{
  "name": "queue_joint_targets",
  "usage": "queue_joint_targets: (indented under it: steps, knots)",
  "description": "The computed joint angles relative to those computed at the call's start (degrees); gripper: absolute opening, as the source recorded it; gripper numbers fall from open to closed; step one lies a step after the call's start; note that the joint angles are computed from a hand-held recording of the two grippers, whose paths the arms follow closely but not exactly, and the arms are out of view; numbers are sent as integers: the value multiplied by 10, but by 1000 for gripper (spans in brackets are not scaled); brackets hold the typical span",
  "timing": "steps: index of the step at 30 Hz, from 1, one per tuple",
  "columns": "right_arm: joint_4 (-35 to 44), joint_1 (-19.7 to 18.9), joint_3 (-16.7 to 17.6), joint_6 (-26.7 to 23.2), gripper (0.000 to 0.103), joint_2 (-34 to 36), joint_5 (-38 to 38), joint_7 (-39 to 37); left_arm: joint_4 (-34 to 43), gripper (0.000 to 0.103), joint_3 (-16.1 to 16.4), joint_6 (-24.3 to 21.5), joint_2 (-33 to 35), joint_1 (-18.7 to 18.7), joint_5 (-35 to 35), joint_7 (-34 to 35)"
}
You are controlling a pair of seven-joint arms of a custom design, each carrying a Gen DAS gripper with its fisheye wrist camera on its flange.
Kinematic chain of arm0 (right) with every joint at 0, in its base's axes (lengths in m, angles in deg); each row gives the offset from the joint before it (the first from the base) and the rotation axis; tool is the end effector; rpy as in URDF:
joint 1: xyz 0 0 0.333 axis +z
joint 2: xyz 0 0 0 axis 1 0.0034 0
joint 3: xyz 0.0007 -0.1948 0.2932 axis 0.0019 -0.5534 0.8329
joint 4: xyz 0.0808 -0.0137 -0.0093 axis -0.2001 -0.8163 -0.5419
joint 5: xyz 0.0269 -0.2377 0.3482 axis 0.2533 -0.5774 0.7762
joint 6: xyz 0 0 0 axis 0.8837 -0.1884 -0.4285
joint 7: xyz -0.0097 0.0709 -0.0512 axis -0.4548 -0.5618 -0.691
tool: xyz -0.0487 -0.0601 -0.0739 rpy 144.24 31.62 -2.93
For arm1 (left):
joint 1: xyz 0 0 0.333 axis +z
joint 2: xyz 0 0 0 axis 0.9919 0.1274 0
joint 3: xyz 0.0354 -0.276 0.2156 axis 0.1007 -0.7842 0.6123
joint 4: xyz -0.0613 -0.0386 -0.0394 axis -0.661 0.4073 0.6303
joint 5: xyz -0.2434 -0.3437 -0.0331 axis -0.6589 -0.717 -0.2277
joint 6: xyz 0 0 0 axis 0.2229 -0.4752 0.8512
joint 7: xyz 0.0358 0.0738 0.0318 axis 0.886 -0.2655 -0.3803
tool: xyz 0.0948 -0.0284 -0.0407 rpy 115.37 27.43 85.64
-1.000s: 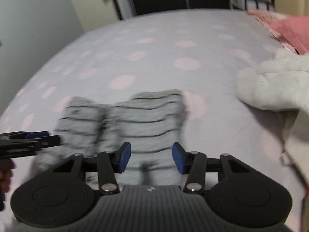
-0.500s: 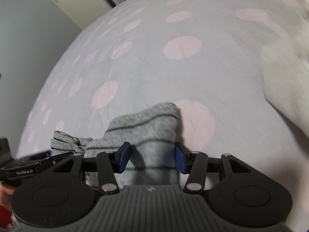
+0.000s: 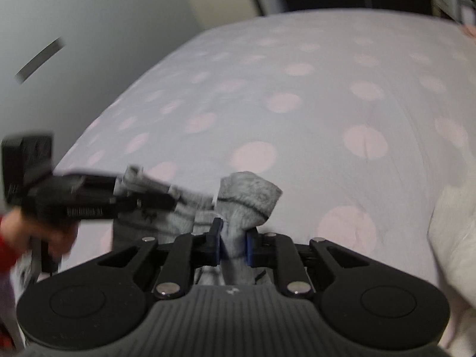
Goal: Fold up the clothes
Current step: 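Fold the pants waistband over toward the pants hems with both tools, then open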
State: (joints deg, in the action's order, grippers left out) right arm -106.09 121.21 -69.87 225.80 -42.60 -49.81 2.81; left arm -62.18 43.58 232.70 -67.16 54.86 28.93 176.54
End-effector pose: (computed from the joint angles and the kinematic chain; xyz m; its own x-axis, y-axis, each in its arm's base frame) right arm 0.4508 0.3614 0.5923 0.5321 -0.7765 -0.3376 -0.7354 -0.2261 -0.6388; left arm 0.4388 -0.2945 0.5532 -0.5941 -0.7422 0.3102 -0.6586 0.2275 -0.7173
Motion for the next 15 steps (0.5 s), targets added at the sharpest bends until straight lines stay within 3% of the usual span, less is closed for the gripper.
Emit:
queue_joint_targets:
  steps: [2, 7, 12, 15]
  knots:
    - [-22, 13, -8, -20, 17, -41, 23, -45, -19, 18, 13, -38, -45, -13, -5, 48]
    - [-95, 50, -21, -60, 16, -146, 51, -112, -81, 18, 17, -110, -151, -36, 31, 73]
    - [-172, 87, -20, -102, 16, -231, 42, -155, -154, 17, 8, -140, -236, -70, 62, 63]
    - [-210, 106, -18, -112, 16, -258, 42, -171, -183, 16, -1, -145, -251, -87, 78, 39]
